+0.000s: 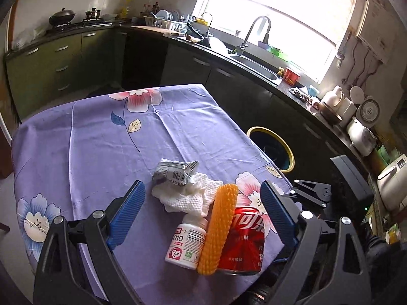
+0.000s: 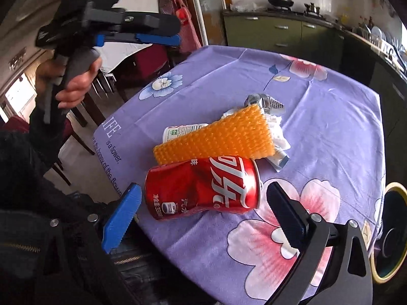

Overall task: Collect trash
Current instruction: 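Reach for and grasp the red Coca-Cola can with the right gripper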

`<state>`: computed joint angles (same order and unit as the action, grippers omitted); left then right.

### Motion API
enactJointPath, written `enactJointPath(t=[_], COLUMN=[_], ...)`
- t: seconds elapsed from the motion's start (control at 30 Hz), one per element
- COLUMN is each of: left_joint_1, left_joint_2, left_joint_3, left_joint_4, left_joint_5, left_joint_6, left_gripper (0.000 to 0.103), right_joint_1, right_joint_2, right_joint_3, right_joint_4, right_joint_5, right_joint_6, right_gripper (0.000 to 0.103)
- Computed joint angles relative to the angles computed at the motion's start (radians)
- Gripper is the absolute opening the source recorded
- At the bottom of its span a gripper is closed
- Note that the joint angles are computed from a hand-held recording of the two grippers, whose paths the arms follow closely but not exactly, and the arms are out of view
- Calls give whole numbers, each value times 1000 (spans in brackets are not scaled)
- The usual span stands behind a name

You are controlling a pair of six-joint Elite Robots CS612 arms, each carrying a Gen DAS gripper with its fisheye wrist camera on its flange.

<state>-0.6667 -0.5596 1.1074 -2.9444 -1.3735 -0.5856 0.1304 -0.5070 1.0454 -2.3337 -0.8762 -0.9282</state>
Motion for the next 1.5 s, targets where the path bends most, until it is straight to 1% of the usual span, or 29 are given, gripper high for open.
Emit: enactJointPath(t=[0.13, 0.2, 0.27, 0.3, 0.33, 0.43, 0.5, 0.53, 0.57, 0.6, 0.7, 0.73, 0.77, 0.83, 0.93, 0.97, 1.03, 1.13, 1.23, 1.3, 1.37, 1.4, 1.43, 1.5], left_joint_1=[-3, -2, -2, -2, -2, -1, 0, 1, 2, 2, 2, 1, 1, 0, -1, -1, -2, -3, -5, -6, -7, -7, -7, -7], left_joint_2=[1, 1, 0, -1, -2, -9, -13, -15, -16, -18, -22, -24, -25, -28, -29, -29, -27, -22, -16, -12, -10, -9, -8, -4], left_joint_3=[-1, 3, 7, 10, 14, 31, 41, 45, 49, 54, 65, 68, 70, 75, 75, 75, 71, 60, 46, 35, 27, 24, 20, 12], left_joint_4=[-2, -9, -16, -20, -26, -41, -46, -48, -52, -56, -67, -69, -71, -71, -67, -66, -63, -55, -44, -31, -22, -17, -13, -8], left_joint_5=[1, -2, -7, -6, -6, -3, -2, -1, 0, 2, 6, 7, 7, 10, 8, 9, 6, -1, -5, -7, -11, -12, -14, -20], left_joint_6=[5, 4, 4, 4, 3, -2, -6, -9, -10, -13, -15, -14, -13, -13, -12, -11, -7, -2, 9, 15, 19, 21, 25, 30], left_gripper=[87, 87, 87, 87, 87, 87, 87, 87, 87, 87, 87, 87, 87, 87, 87, 87, 87, 87, 87, 87, 87, 87, 87, 87], right_joint_1=[11, 18, 19, 20, 21, 25, 29, 32, 33, 36, 47, 51, 54, 58, 53, 50, 45, 41, 41, 39, 31, 26, 23, 13], right_joint_2=[-9, -26, -45, -50, -55, -64, -71, -68, -71, -65, -51, -42, -34, -24, -25, -28, -32, -17, 12, 32, 34, 22, 14, -2], right_joint_3=[6, 41, 81, 91, 96, 93, 86, 65, 61, 38, -2, -22, -33, -43, -25, -13, 9, -2, -43, -78, -98, -88, -78, -61], right_joint_4=[1, -43, -84, -90, -71, 27, 105, 184, 231, 302, 428, 473, 493, 481, 398, 353, 229, 140, 92, 92, 146, 154, 141, 72], right_joint_5=[-33, -42, -17, -6, 17, 55, 67, 74, 77, 77, 39, 18, -9, -55, -93, -106, -160, -235, -311, -359, -344, -333, -329, -325], right_joint_6=[-33, -52, -76, -84, -100, -158, -204, -229, -247, -266, -265, -262, -243, -186, -102, -73, 1, 72, 135, 173, 152, 134, 131, 173], right_gripper=[97, 97, 97, 96, 92, 88, 82, 77, 75, 72, 66, 65, 65, 65, 63, 63, 65, 67, 67, 67, 67, 67, 67, 67])
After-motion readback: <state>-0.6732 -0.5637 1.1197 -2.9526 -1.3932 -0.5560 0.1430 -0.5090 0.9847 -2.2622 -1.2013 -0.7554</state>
